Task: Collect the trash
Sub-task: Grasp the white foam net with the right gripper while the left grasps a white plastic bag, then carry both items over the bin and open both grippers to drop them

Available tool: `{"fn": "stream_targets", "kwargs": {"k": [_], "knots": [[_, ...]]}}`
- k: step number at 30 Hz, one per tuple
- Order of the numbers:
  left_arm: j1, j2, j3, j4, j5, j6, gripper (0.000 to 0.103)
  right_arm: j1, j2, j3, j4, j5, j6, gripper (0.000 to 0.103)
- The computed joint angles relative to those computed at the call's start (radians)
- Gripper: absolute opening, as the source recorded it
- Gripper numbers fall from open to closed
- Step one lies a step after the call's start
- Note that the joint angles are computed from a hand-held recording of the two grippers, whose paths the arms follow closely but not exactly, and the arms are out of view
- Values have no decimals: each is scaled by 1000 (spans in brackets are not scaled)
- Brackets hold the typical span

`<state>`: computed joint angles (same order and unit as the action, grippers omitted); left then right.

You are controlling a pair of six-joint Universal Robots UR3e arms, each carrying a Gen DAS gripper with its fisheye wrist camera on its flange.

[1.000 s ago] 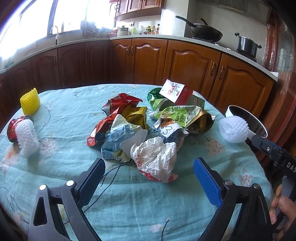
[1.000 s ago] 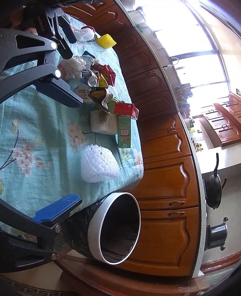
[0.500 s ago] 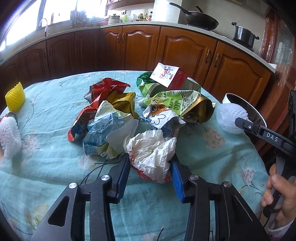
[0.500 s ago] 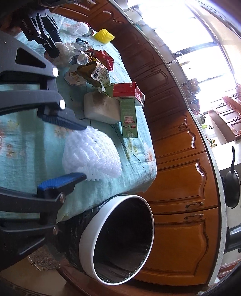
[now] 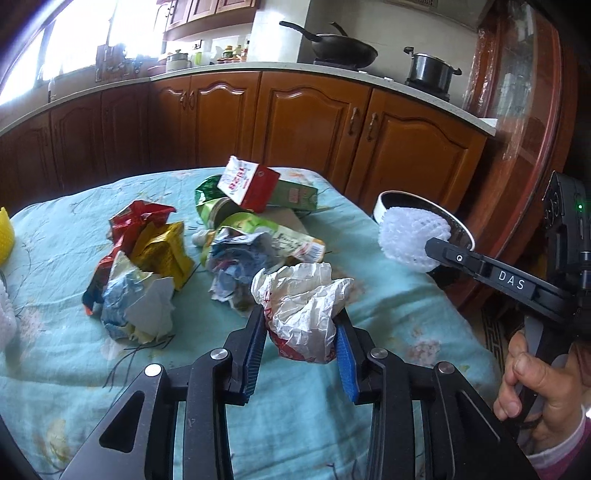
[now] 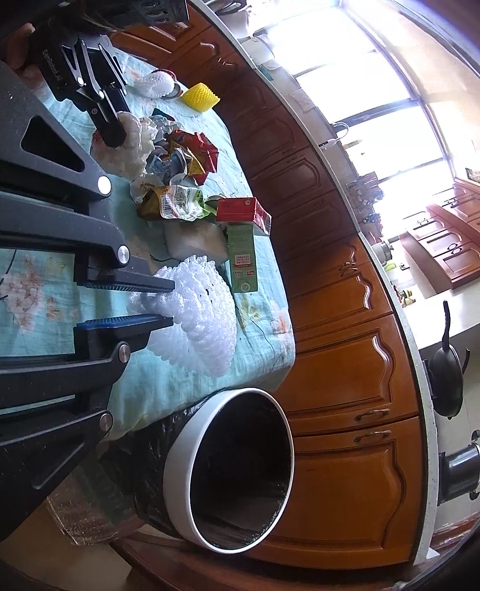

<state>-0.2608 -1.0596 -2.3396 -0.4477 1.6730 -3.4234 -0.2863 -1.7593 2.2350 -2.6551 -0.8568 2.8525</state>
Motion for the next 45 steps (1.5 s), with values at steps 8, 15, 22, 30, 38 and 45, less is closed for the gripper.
{"fn": "stream_targets", "kwargs": {"k": [8, 15, 22, 30, 38, 45], "knots": [[-27, -247, 154, 83, -50, 65, 34, -122, -76, -1, 106, 37, -63, 11], [-45, -509, 366, 141, -69, 96, 34, -198, -42, -39, 144, 34, -102, 11], [-41, -734, 619, 108, -120, 107, 35, -227, 58, -133, 134, 14, -112, 11], [-37, -990, 975, 3, -166, 99, 35, -220, 225, -287, 117, -35, -103, 12], [-55, -1253, 1385, -181, -168, 83, 36, -214, 335, -386, 142, -75, -118, 12], [-67, -1482, 1782, -386, -161, 84, 49, -214, 404, -462, 179, -98, -134, 17]]}}
